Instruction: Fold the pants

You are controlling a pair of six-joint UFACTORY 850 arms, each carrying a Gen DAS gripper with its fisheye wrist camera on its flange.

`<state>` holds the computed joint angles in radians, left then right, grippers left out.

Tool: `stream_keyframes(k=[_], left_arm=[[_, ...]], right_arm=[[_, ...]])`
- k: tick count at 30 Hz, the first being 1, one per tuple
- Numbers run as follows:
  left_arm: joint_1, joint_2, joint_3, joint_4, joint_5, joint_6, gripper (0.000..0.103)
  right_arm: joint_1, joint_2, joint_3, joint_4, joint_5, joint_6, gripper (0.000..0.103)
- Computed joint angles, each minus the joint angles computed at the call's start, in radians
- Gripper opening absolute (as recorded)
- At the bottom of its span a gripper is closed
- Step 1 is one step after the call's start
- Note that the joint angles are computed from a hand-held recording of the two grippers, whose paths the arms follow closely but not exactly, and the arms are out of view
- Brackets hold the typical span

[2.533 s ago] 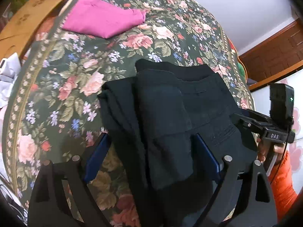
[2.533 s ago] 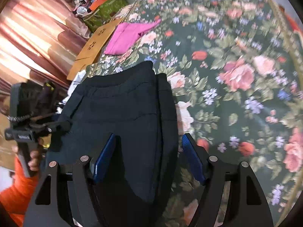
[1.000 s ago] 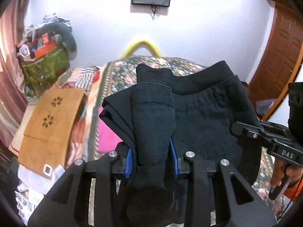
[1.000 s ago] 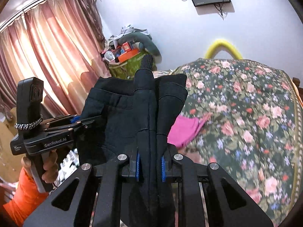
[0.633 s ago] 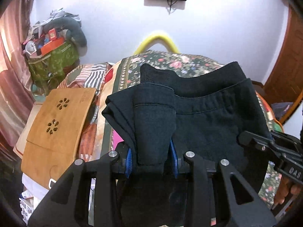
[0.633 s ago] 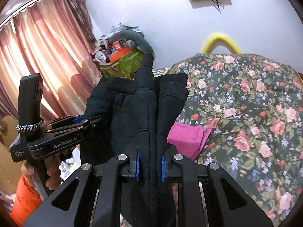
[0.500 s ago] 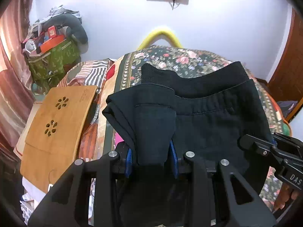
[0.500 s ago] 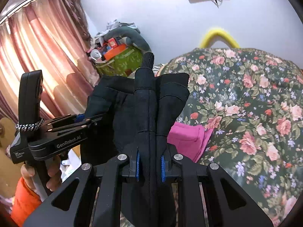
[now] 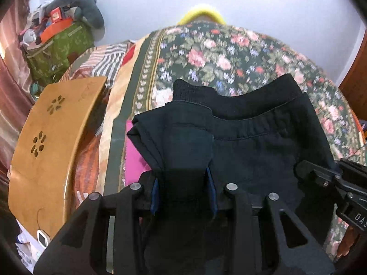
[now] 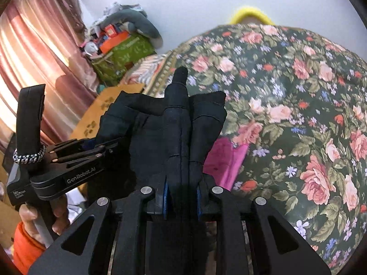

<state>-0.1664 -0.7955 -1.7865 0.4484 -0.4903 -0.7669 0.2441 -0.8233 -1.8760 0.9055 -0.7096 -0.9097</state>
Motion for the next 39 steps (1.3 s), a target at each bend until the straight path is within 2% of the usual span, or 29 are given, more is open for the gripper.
stream_keyframes(k=[4,6,7,11,15,21,24,29,33,36,39], left_arm=[[0.003,-0.014,-0.015,-0.056,-0.049,0.001,0.039],[0.0,0.019,0.031,-0.037,-0.029,-0.017,0.042],[-0.004,0.039,0.056,-0.012,-0.023,-0.038,0.043],[-0.026,0.144,0.165,0.09,-0.002,-0.12,0.044],[-0.062,0.288,0.288,0.231,0.028,-0.252,0.044],[-0.176,0.531,0.458,0.593,-0.002,-0.59,0.044],[-0.265,0.648,0.537,0.775,-0.071,-0.754,0.044],[-0.447,0.812,0.659,0.977,-0.254,-0.948,0.044],[-0.577,0.897,0.724,1.04,-0.393,-1.036,0.044],[-0.672,0.93,0.756,1.06,-0.518,-1.085,0.044],[-0.738,0.946,0.773,1.071,-0.612,-1.11,0.046]], right_arm=[[-0.001,0.008,0.015,-0.094,0.027,0.054,0.026],[-0.003,0.021,0.028,-0.145,0.037,0.075,0.034],[-0.009,0.043,0.053,-0.147,0.043,0.061,0.034],[-0.034,0.132,0.142,-0.047,0.047,-0.06,0.034],[-0.062,0.294,0.297,0.172,0.062,-0.304,0.034],[-0.114,0.535,0.498,0.474,-0.012,-0.591,0.034],[-0.15,0.68,0.619,0.595,-0.073,-0.719,0.034],[-0.196,0.874,0.783,0.738,-0.142,-0.873,0.034],[-0.227,1.037,0.922,0.823,-0.175,-0.993,0.034],[-0.242,1.114,0.99,0.854,-0.187,-1.036,0.034],[-0.251,1.181,1.055,0.882,-0.185,-1.061,0.035]])
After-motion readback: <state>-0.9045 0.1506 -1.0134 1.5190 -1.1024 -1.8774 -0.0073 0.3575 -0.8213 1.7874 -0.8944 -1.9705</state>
